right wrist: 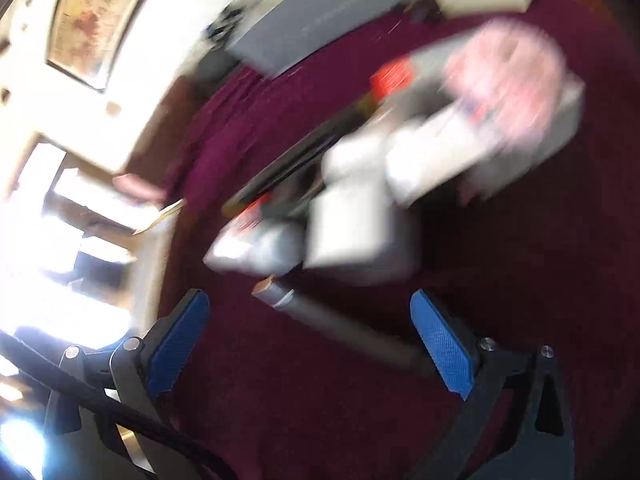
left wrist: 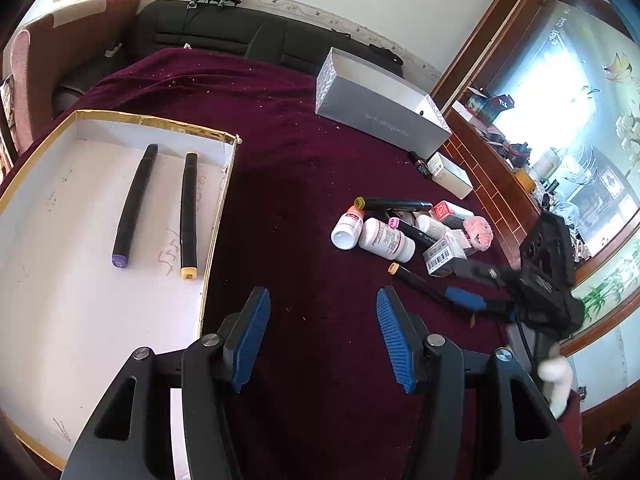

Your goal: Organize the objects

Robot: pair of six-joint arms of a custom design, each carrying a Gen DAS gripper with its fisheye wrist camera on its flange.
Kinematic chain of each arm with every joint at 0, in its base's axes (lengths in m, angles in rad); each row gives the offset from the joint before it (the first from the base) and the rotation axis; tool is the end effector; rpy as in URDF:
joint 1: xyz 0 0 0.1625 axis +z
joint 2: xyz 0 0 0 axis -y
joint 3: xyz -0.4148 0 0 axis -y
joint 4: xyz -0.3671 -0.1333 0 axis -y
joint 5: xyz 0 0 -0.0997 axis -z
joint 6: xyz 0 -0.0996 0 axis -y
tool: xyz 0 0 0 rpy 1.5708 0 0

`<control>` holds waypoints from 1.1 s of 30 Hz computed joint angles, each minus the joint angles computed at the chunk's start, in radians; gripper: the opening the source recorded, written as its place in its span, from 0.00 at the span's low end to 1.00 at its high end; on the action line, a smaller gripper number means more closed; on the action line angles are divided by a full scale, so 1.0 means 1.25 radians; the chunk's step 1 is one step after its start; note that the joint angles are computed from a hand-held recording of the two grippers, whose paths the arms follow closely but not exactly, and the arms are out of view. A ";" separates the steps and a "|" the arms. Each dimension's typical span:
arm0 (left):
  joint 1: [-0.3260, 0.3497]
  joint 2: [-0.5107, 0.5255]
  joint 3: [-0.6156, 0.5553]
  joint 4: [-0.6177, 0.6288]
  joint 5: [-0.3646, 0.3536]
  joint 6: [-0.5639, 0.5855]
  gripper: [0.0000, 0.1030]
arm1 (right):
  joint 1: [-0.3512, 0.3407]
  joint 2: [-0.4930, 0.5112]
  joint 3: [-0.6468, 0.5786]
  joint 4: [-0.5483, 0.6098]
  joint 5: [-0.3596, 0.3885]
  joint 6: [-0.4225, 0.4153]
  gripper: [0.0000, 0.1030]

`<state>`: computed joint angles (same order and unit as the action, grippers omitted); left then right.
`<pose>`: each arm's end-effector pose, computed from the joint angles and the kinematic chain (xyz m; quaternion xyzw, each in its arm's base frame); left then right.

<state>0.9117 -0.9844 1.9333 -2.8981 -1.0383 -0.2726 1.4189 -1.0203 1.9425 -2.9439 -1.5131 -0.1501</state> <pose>-0.2023 -0.5614 0.1667 0.1334 0.9394 -0.2782 0.1494 0.0509 -0.5863 0.1774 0.0056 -0.9743 0.2251 0.0058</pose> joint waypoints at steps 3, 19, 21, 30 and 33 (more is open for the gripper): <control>0.004 0.007 -0.005 0.005 -0.006 -0.006 0.48 | 0.010 -0.007 0.025 0.030 0.007 -0.035 0.99; -0.035 0.191 -0.209 0.205 0.147 0.097 0.48 | 0.133 0.116 0.077 -0.416 -0.440 -0.191 0.10; -0.041 0.221 -0.232 0.169 0.146 0.168 0.48 | 0.118 0.107 0.082 -0.422 -0.408 -0.176 0.11; -0.011 0.342 -0.420 0.221 0.077 0.464 0.48 | 0.049 0.044 0.104 -0.355 -0.231 -0.063 0.18; -0.006 0.352 -0.432 0.236 0.047 0.518 0.49 | 0.044 0.048 0.096 -0.345 -0.212 -0.055 0.20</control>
<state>0.9036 -0.5439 1.3937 -2.6027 -0.9790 0.3750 1.4738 -0.9607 2.0630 -3.3756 -1.7780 -0.2189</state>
